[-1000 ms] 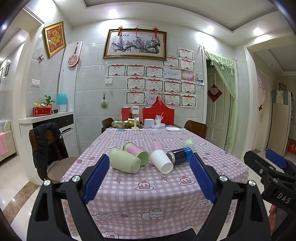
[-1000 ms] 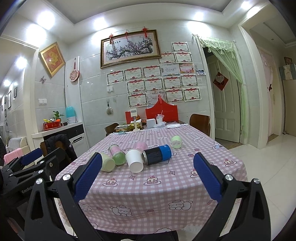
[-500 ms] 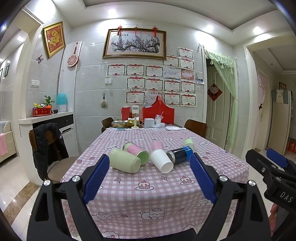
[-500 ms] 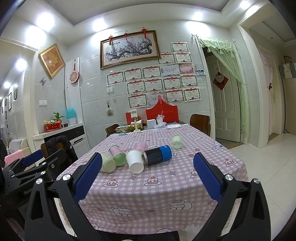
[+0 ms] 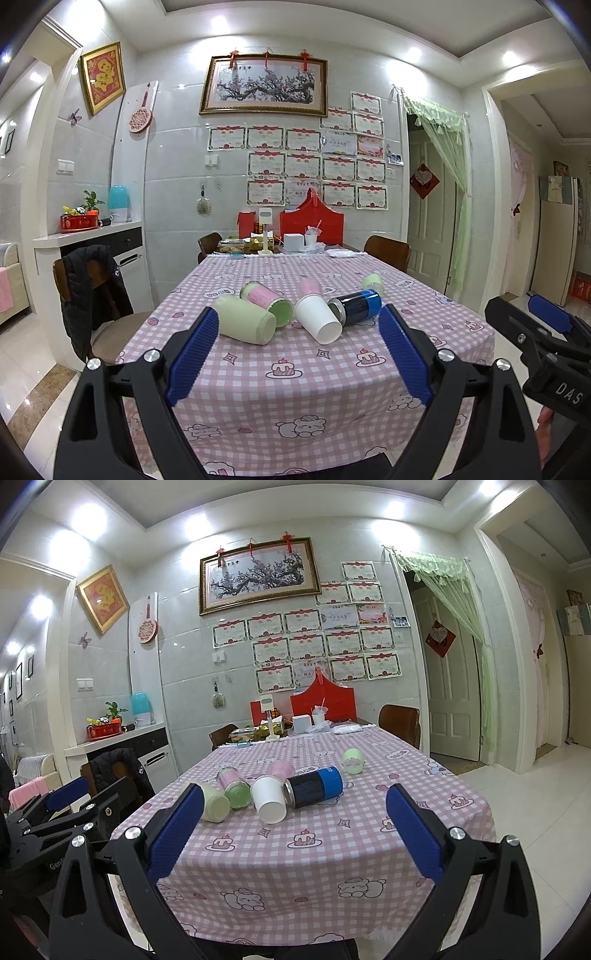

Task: Flip cup upside down

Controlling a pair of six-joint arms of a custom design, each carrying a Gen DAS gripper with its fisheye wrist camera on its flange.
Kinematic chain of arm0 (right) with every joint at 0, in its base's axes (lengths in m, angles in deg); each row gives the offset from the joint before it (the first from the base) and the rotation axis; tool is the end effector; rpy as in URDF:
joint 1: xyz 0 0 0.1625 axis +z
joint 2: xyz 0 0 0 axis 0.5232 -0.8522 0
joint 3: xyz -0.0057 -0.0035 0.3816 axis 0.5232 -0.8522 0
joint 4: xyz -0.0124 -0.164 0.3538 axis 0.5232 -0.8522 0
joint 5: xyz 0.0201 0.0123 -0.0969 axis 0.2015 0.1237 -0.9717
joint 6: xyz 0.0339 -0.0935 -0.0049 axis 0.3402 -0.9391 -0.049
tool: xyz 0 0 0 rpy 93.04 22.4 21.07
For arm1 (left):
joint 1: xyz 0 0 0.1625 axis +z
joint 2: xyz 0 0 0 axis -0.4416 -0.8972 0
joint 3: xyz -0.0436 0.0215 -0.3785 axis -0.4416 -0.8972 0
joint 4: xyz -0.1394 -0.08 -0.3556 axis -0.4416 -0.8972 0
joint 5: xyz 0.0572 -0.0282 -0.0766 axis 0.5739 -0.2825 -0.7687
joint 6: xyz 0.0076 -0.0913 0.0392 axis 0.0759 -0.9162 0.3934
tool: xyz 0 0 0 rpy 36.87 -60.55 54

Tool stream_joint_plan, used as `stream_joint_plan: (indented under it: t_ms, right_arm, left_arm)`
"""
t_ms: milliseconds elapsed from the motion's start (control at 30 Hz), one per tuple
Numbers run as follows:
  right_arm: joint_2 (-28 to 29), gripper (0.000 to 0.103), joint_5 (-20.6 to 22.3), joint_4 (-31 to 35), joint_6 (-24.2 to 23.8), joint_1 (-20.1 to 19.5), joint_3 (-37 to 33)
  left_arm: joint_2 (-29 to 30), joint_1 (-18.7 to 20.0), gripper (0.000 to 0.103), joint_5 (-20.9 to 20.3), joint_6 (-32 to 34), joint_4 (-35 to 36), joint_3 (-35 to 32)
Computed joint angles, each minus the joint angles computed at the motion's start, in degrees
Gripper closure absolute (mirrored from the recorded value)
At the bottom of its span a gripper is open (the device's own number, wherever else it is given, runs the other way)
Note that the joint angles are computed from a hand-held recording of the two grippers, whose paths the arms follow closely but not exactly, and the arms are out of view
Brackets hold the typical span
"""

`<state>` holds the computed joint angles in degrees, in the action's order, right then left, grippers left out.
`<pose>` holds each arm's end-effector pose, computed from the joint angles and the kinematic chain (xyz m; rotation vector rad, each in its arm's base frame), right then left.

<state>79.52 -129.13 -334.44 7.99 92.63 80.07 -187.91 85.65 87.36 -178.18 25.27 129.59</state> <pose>0.3679 -0.3854 -0.0740 0.8289 -2.1377 1.6445 0.0116 -0.3703 0.3125 0.5699 1.8648 -1.5864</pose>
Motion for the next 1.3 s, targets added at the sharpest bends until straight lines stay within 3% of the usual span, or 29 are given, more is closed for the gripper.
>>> stream_joint_plan:
  t_ms: [267,433,667,833,967,1300]
  right_arm:
    - [-0.8,0.008,-1.5,3.4,4.6,-1.7,-0.8]
    - [-1.0,0.008,-3.4,6.4,6.9,-3.4,-2.3]
    - [-4.2,0.008,-0.9,18.5,17.5,-8.5,-2.8]
    - [-4.6,0.008,-3.0,25.9,22.0,-11.0,-6.7]
    - [-3.5,0.008,-8.5,30.7,23.2,-11.7,-12.4]
    - [-1.8,0.008,-14.2,45.8,29.4,-14.7,-23.4]
  left_arm:
    - [6.7,5.0,0.016,8.0,-4.1,8.9,-7.1]
    - [12.4,7.2,0.016,10.5,-1.9,10.7,-11.5]
    - [25.9,11.7,0.016,17.6,-0.1,23.5,-26.8]
    - [35.7,12.4,0.016,16.3,3.7,30.1,-37.8]
    - [46.9,13.3,0.016,15.4,3.2,41.7,-52.7]
    - [70.1,13.0,0.016,6.3,-0.9,60.7,-87.0]
